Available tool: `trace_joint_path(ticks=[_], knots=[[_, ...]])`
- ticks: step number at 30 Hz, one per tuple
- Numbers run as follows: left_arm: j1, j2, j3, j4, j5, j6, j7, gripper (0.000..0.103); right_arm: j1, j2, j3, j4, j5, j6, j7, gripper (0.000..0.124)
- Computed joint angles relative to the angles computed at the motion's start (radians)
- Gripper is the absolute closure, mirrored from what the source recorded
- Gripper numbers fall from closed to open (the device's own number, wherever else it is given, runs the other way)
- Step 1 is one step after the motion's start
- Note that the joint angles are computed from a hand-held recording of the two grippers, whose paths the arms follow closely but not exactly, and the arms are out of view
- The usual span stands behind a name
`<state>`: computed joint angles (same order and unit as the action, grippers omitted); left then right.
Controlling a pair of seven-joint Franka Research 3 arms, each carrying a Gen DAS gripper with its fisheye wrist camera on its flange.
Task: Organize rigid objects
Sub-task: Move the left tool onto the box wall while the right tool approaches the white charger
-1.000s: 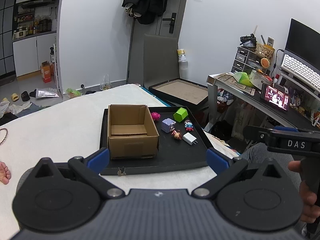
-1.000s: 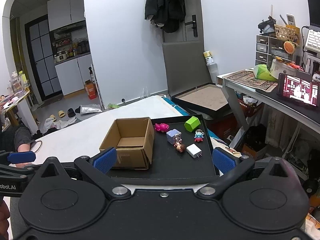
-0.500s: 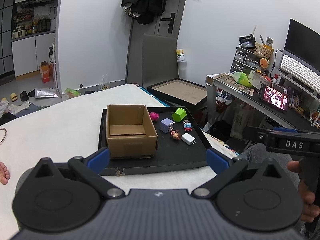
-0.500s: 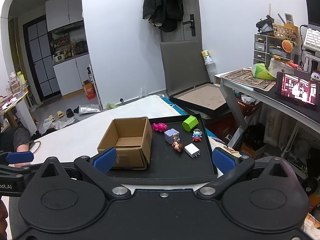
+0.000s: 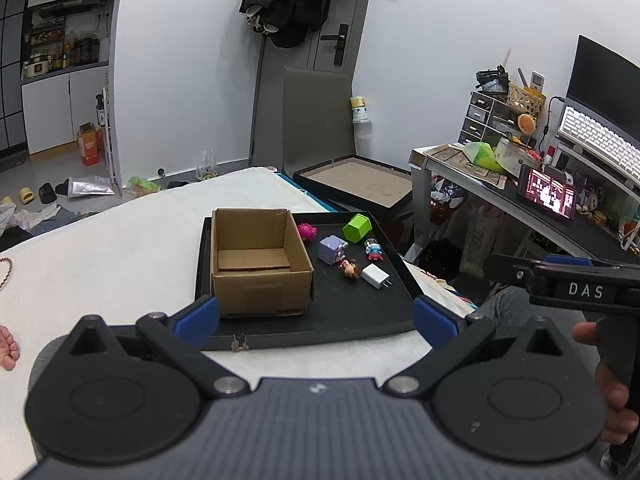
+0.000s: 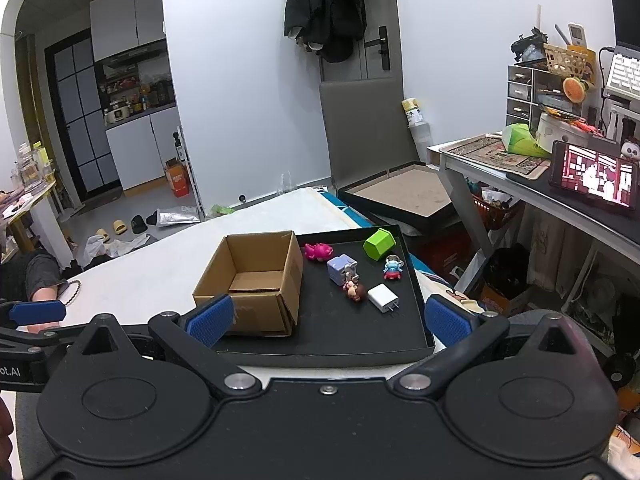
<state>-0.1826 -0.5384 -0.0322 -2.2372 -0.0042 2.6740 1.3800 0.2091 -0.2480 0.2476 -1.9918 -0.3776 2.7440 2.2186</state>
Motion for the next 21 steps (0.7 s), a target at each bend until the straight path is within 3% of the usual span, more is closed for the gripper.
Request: trace_joint_path(ticks=[10, 21], knots=[[-0.017, 0.054, 0.014, 0.025, -0.031, 0.007, 0.034, 0.001, 0.001, 0.030, -0.004, 0.022, -0.023, -0.005, 0.015, 0.021], [0.005, 0.205, 0.024, 0.149, -0.104, -0.028, 0.117, 0.001, 0.064, 0.170, -0.066, 0.158, -0.017, -0.086, -0.011, 0.021]])
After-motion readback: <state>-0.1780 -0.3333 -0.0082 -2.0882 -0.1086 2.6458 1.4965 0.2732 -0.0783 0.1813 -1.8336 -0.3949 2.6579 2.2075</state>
